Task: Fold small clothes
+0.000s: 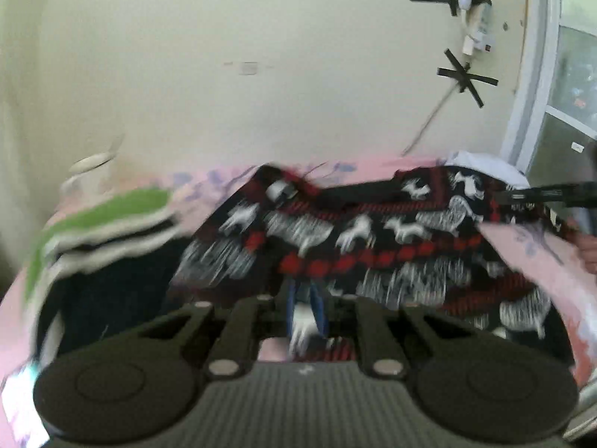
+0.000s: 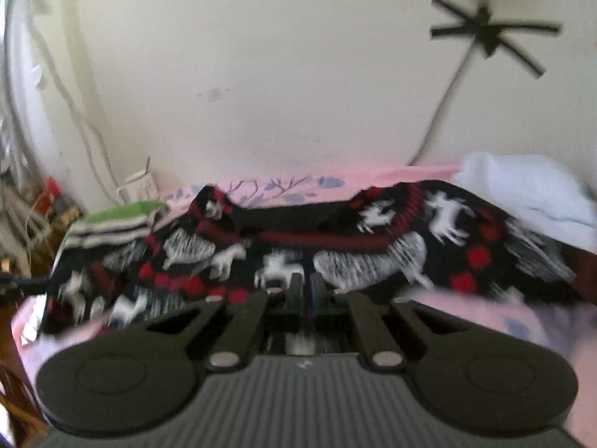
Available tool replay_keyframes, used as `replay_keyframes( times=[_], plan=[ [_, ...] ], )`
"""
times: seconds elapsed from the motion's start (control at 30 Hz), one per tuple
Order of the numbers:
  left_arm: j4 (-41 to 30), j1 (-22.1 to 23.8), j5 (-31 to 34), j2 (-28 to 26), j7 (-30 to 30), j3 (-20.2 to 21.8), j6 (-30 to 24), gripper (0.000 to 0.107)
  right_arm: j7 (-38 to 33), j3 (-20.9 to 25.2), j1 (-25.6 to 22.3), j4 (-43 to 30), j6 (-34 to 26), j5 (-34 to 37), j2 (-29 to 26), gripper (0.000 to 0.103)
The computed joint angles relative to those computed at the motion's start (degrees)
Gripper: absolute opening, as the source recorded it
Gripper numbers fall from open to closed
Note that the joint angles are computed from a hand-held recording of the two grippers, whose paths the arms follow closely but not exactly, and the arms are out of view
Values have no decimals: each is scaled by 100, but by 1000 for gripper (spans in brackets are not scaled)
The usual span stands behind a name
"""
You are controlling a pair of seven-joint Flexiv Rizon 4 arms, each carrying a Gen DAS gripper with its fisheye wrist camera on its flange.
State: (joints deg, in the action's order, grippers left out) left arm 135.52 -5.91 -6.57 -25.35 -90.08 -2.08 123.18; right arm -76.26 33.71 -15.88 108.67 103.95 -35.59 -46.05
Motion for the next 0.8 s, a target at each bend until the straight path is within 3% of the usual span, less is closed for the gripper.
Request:
replay_keyframes(
  times=[0.1,0.2,0.23,0.3,0.37,0.43,0.5,0.53,0.57,0.6,0.63,0.7,0.73,0.8],
  plan=[
    [-1400,257,-264,-627,419,-264,-1135,12,102,228,350,-1355,-1131,36,-745,0],
    [-2800,-225,-2268,-1472,2257,-155,-2139,12,90,-188,1029,-2475,-1874,147,-1199,0],
    [-3264,-421,-2489,-1736,2418,109,-2559,12,-49,-165,1119,-2795,-2141,159,-1376,0],
    [-4192,-543,-1813,-2208,1717,553,-3491,12,-451,113,1182,-3427,-2876,252,-1742,0],
    [-5036,-98,-250,-2567,533,310,-4213,12,-754,211,1326,-3926,-3433,362,-2006,0],
    [-5881,175,592,-3014,-264,40,-4567,12,-1137,463,1446,-4530,-3928,555,-2367,0],
    [-6486,22,748,-3386,-1067,352,-4338,13,-1483,687,1600,-5113,-3852,733,-2750,0],
    [-6728,-98,1060,-3494,-1970,697,-4200,14,-1751,892,1628,-5318,-3695,841,-2933,0],
    [-6788,-104,1170,-3498,-2600,855,-4123,16,-2058,990,1667,-5374,-3273,872,-3077,0],
    [-6660,-25,1053,-3434,-2856,827,-3962,18,-2192,901,1733,-5335,-2872,874,-3107,0],
    [-6352,137,752,-3293,-2739,611,-3724,18,-2302,818,1773,-5251,-2579,896,-3097,0],
    [-5591,653,853,-2895,-2626,-1,-3121,19,-2460,928,1694,-5063,-2548,1078,-3010,16],
    [-5148,761,863,-2646,-2543,-74,-2808,23,-2501,1020,1602,-4924,-2551,1216,-2944,19],
    [-4372,680,929,-2135,-2462,195,-2393,30,-2609,1161,1369,-4499,-2394,1490,-2756,34]
  ],
)
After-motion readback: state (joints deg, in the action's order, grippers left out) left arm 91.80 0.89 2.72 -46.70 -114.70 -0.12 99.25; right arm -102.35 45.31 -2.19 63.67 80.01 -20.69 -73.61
